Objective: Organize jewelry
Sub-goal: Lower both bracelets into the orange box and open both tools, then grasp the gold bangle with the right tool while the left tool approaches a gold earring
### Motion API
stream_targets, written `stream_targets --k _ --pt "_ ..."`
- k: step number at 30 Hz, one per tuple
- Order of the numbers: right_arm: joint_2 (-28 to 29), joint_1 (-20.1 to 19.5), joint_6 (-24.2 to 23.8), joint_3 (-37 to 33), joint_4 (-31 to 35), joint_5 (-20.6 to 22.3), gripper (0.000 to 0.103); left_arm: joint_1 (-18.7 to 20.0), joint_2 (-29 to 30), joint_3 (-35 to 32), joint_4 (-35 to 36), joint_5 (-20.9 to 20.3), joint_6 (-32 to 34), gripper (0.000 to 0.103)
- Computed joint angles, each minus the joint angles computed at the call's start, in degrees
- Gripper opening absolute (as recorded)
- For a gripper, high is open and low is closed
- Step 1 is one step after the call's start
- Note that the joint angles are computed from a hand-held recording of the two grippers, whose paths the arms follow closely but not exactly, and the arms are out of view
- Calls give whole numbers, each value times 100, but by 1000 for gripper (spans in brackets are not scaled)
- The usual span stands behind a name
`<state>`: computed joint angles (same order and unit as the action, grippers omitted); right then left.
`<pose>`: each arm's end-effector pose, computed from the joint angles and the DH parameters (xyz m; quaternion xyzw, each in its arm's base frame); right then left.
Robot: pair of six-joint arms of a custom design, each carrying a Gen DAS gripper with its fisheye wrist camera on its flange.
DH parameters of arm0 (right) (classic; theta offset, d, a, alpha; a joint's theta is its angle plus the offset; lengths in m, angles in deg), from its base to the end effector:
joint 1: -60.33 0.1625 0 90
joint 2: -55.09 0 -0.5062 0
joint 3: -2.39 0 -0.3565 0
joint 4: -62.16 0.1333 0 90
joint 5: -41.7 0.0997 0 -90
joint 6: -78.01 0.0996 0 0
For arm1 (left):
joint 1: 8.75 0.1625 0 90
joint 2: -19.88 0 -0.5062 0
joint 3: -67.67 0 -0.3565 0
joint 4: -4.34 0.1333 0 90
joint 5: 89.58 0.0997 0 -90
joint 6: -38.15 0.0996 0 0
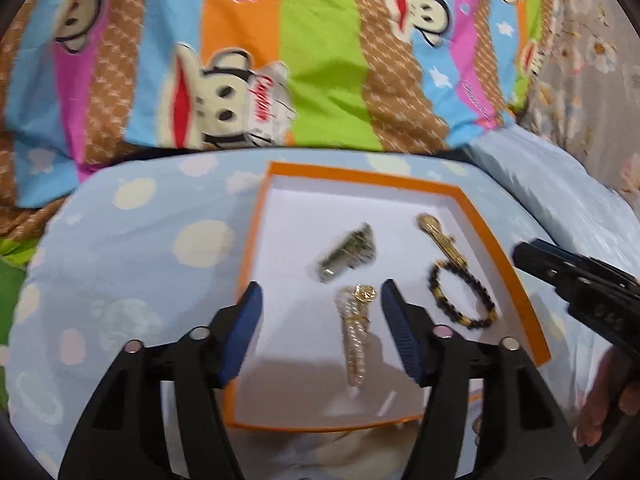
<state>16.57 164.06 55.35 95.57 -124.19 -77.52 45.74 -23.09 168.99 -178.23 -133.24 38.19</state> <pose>0.2566 -0.6934 0.1883 0.1971 -0.8871 0.3249 0.2618 -0.2270 -0.6716 0.2033 0.1580 0.8720 -0.3722 0.2758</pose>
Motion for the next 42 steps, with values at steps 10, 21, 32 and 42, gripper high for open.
stream_targets --k 10,21,32,42 --pt "676 240 155 -1320 2117 -13 1 -100 85 37 -1658 1121 323 74" --pt "1139 298 253 -2033 2328 259 0 114 -96 30 -632 1284 -731 74" --pt "-431 262 133 456 471 201 1 -47 -259 441 -679 893 -552 74" --pt "-1345 25 442 2584 -1179 -318 24 -366 -796 1608 -71 489 -1450 74"
